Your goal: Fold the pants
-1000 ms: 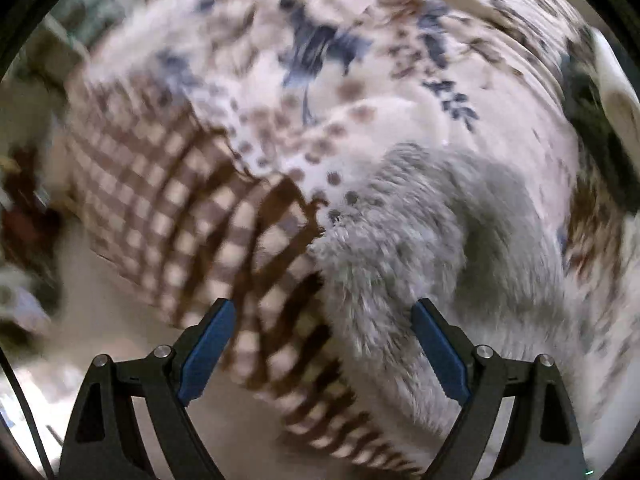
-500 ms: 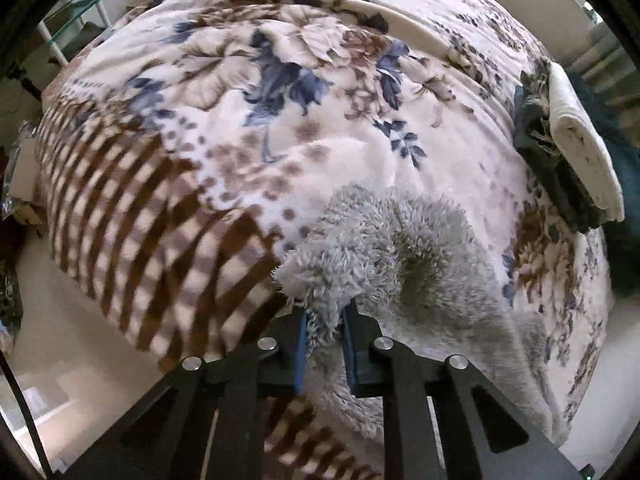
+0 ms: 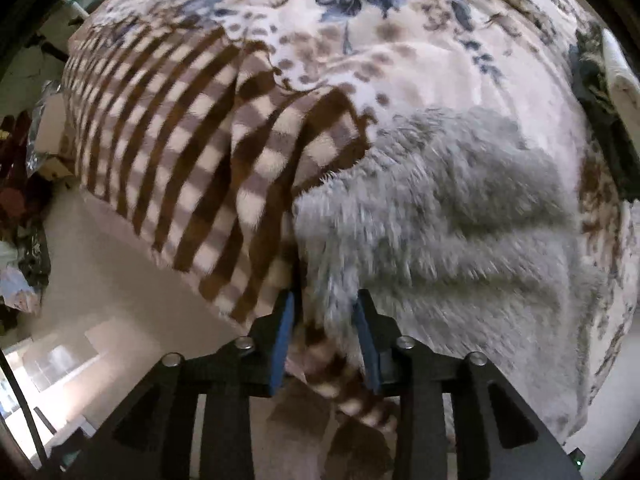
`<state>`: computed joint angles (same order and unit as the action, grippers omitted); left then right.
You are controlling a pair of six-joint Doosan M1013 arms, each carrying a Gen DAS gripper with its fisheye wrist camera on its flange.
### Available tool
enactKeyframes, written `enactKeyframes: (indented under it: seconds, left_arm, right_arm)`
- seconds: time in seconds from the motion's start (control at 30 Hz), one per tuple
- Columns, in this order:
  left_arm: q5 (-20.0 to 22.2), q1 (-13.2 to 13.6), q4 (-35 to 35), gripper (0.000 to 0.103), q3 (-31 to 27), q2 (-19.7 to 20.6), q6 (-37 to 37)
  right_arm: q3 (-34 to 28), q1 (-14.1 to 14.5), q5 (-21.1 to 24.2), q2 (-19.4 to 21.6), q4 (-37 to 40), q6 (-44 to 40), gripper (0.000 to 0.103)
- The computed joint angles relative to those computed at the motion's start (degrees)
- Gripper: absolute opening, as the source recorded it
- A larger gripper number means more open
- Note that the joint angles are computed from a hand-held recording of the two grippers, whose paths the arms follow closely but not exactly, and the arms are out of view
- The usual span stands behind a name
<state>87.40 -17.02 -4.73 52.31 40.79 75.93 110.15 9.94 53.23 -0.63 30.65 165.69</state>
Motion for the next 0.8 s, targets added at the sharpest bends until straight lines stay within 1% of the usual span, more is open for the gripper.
enactKeyframes:
  seconds: [0.07, 0.1, 0.13, 0.17, 0.2, 0.23, 0.27, 0.33, 0.4, 0.43, 0.5, 0.53, 0.57, 0.6, 0.63, 0.67, 0.73, 0.8]
  left_arm:
    - [-0.87, -0.25, -0.13, 0.029, 0.11, -1.21, -0.07]
    - [-1.16, -0.55, -0.01, 0.032, -0.27, -1.46, 0.47]
    - [-1.10, -0.83, 0.23, 0.036, -0.82, -1.46, 1.34]
    - [-0.97, -1.28, 0.71, 0.045, -1.99, -1.07, 2.40]
    - [-1.69, -1.77, 1.07, 0.048, -2.91, -0.73, 3.46]
    - [-2.08, -2.27, 1.66, 0.048, -4.36, 0.07, 4.14]
    - [-1.79, -2.64, 2.02, 0.049, -6.10, 1.17, 4.67]
    - [-1.04, -3.03, 2.50, 0.049, -10.03, 3.96, 5.54]
    - [-0.13, -3.45, 3.53, 0.049, -14.20, 6.90, 6.09]
    - [0.42, -3.63, 3.84, 0.049, -15.91, 8.27, 6.62]
    - [4.20, -3.67, 3.34, 0.049, -20.65, 11.85, 7.91]
    - [5.84, -3.93, 5.49, 0.051, -22.91, 13.86, 8.62]
    - [6.16, -4.06, 7.67, 0.052, -23.42, 14.61, 8.67]
    - [6.82, -3.82, 8.03, 0.054, -24.23, 15.43, 8.21]
    - [7.99, -3.34, 6.97, 0.055, -25.35, 16.22, 7.18]
    - [8.18, -2.98, 5.87, 0.055, -25.64, 16.19, 6.06]
    - [5.57, -3.48, 7.32, 0.055, -23.18, 14.04, 6.45]
    - [2.41, -4.56, 9.24, 0.055, -19.90, 11.05, 7.61]
  right_arm:
    - [-1.33, -0.18, 2.14, -0.97, -2.23, -0.27, 0.041]
    - [-2.48, -0.22, 3.24, -1.10, -3.89, -0.77, 0.041]
    - [-4.25, -0.70, 5.05, -0.72, -5.33, -2.99, 0.041]
    - [-5.26, -1.03, 5.96, -0.53, -6.41, -4.22, 0.041]
    - [-6.68, -1.67, 6.88, -0.14, -7.90, -6.41, 0.046]
    - [-8.08, -2.40, 7.97, 0.86, -8.69, -8.90, 0.051]
    - [-9.69, -3.19, 9.30, 2.01, -9.92, -11.97, 0.057]
    - [-11.71, -4.78, 9.43, 3.83, -10.83, -16.15, 0.057]
    - [-14.23, -6.83, 9.46, 6.75, -9.89, -21.69, 0.057]
    - [-15.37, -7.28, 9.20, 7.99, -9.93, -22.36, 0.057]
    - [-17.34, -8.26, 8.52, 10.18, -8.91, -25.24, 0.057]
    - [-18.63, -8.50, 9.22, 11.33, -9.66, -25.78, 0.057]
    - [-19.74, -8.74, 10.00, 12.31, -10.27, -26.57, 0.057]
    - [-21.53, -8.67, 10.70, 14.09, -10.61, -26.85, 0.057]
    - [-22.44, -8.97, 12.17, 14.80, -11.23, -26.95, 0.057]
    - [-22.94, -9.26, 12.28, 15.36, -11.36, -26.91, 0.057]
    - [-23.37, -10.22, 11.93, 15.85, -11.12, -27.74, 0.057]
    - [-23.19, -11.18, 11.00, 15.80, -11.20, -28.05, 0.057]
